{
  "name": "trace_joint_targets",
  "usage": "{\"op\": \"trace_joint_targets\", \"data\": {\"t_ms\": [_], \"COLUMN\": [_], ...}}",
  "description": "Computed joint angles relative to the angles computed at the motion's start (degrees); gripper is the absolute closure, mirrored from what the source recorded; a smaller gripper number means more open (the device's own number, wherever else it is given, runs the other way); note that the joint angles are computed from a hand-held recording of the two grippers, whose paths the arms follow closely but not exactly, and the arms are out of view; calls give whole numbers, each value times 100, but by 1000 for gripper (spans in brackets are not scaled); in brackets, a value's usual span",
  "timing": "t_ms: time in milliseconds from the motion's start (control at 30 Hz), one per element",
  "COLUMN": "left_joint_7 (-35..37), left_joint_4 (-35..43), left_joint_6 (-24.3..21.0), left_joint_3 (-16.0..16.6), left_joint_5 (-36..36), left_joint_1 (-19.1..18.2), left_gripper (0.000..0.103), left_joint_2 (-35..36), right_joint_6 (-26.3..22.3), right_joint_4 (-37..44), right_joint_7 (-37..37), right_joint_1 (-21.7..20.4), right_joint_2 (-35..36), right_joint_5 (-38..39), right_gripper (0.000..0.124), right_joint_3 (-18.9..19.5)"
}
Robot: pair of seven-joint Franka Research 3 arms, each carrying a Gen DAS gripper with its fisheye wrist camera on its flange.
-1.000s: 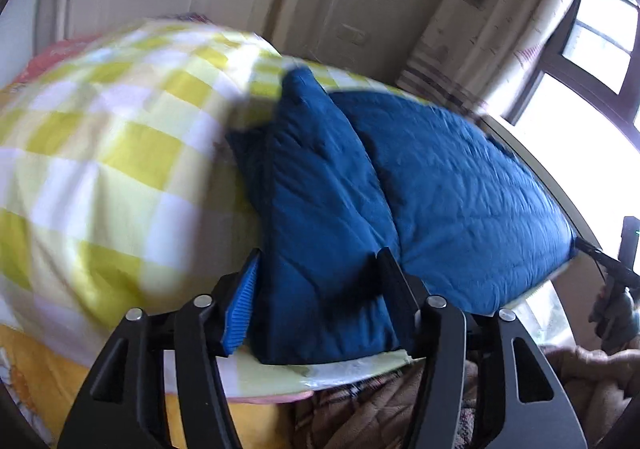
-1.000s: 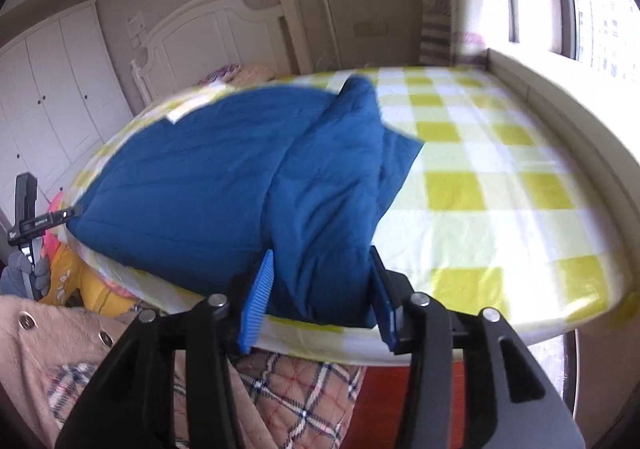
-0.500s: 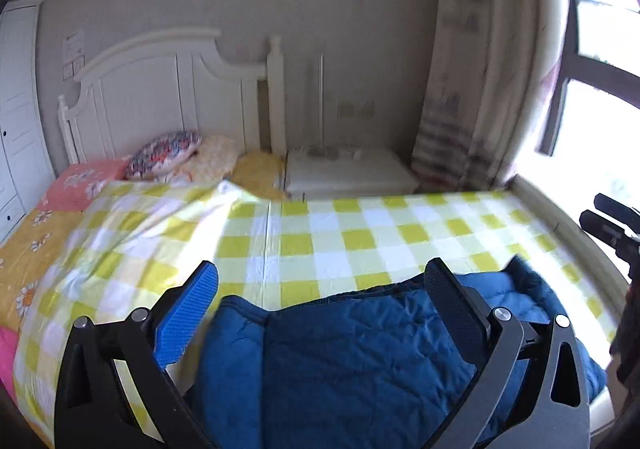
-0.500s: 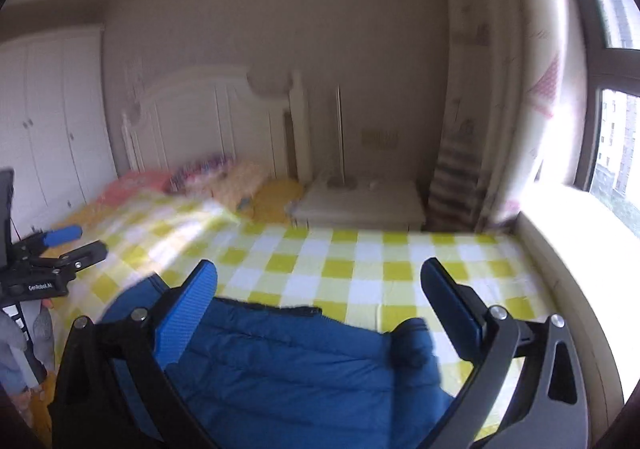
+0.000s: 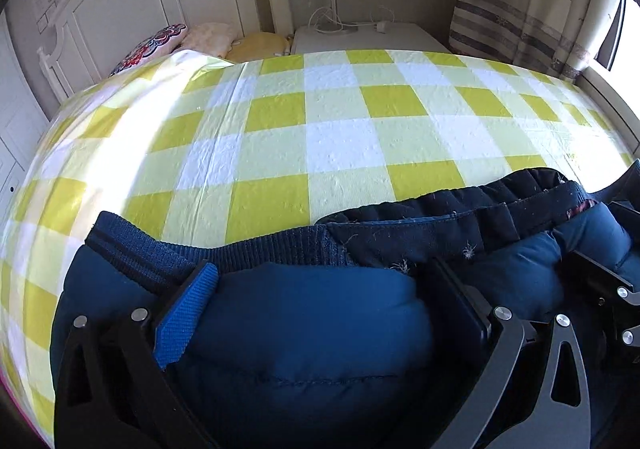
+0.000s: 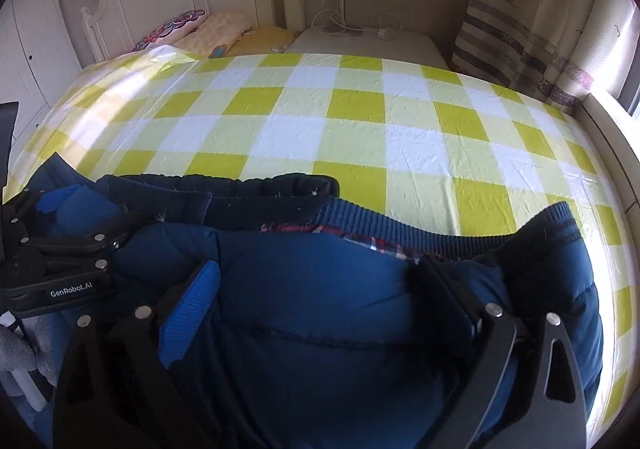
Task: Fold large clothes
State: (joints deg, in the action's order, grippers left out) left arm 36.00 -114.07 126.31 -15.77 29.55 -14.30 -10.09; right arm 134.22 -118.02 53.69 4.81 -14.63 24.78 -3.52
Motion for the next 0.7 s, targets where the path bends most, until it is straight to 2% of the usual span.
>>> {"op": "trace_joint_targets", "data": {"t_ms": [167, 367, 433, 467, 500, 533, 567, 600, 700], "left_joint_7": [-38, -38, -31, -19, -16, -2, -7, -3, 1], "left_joint_4": [-131, -186, -206, -234, -263, -284, -291, -286, -313], "left_joint_6": [263, 384, 423, 488, 551, 586, 597, 593, 617], "left_joint_3": [38, 51, 58, 74, 89, 100, 93, 87, 81], "left_joint_5": [-151, -227, -262, -307, -354, -401, -401, -402, -416], "left_joint_1": [15, 47, 54, 56, 61, 65, 74, 81, 91], "left_gripper": [4, 4, 4, 4, 4, 4, 4, 4, 4], "left_joint_2": [-102, -134, -144, -160, -178, -190, -194, -190, -211], "right_joint_6": [130, 561, 550, 299, -272, -802, -1027, -1089, -1026], "right_joint_4": [73, 33, 199, 404, 719, 1012, 1167, 1231, 1229], "right_joint_7": [-70, -374, -66, -200, -272, -284, -248, -238, -32], "right_joint_1": [64, 52, -51, -331, -438, -376, -422, -505, -780], "right_joint_2": [129, -167, 69, 347, 668, 888, 1002, 1041, 1096], "right_joint_5": [100, -421, -818, -653, -86, 456, 780, 982, 1505], "right_gripper": [27, 29, 29, 23, 23, 24, 30, 40, 58], "right_joint_3": [-25, 64, -17, 30, -123, -422, -548, -571, -616]}}
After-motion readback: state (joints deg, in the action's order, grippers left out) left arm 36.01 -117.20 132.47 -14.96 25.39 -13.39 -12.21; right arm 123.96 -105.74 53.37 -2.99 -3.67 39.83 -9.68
